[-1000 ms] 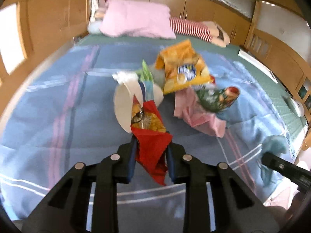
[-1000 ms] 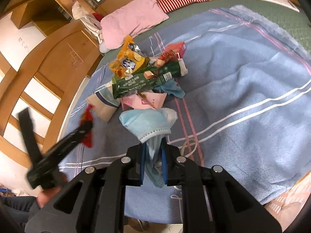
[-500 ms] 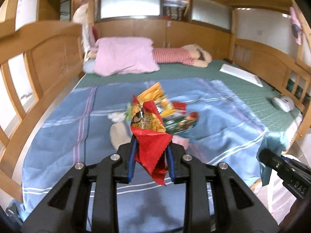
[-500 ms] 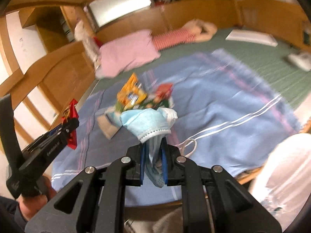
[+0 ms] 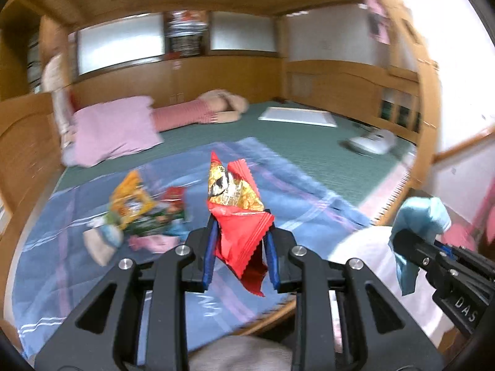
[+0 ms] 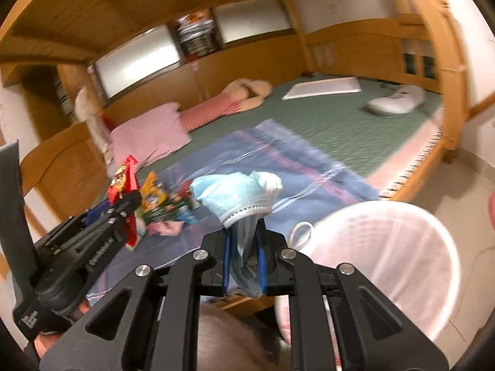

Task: Collect trash
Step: 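Carry the mask and red bag over the wastebasket and open both grippers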

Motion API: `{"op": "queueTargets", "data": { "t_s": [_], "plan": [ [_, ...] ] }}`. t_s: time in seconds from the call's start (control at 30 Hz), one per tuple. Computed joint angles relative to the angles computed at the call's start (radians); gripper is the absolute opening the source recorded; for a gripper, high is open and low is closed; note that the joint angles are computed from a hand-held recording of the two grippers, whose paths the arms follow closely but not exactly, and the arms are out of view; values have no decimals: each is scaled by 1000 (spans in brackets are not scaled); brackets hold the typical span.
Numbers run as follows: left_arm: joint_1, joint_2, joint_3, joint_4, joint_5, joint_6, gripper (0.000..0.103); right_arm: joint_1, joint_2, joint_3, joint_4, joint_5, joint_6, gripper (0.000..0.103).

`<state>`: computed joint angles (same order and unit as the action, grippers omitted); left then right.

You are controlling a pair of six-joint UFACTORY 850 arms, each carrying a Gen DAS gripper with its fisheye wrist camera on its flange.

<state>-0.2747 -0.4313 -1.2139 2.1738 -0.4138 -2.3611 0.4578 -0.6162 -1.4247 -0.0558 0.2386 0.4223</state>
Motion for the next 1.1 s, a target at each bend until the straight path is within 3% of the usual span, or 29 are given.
{"op": "queueTargets", "data": {
  "t_s": [0.2, 0.63, 0.8, 0.87, 0.97, 1.1],
  "plan": [
    [-89, -65, -67, 30, 32, 22, 28, -56, 89, 149, 222, 74, -172, 15],
    [-178, -205, -220, -11, 138, 131, 29, -132, 174, 300, 376, 136, -255, 15],
    [-197, -249, -266, -91, 151, 211, 51, -146, 185, 321, 419, 142, -286, 15],
    [-199, -263, -285, -171, 159, 293, 76, -150, 184, 322, 427, 141, -288, 15],
    [-198, -264, -281, -160, 149, 272, 86, -157, 181, 321, 419, 134, -278, 15],
    [-181, -252, -269, -134, 151, 222, 90, -158, 160, 298, 419, 108, -279, 16]
  ]
}}
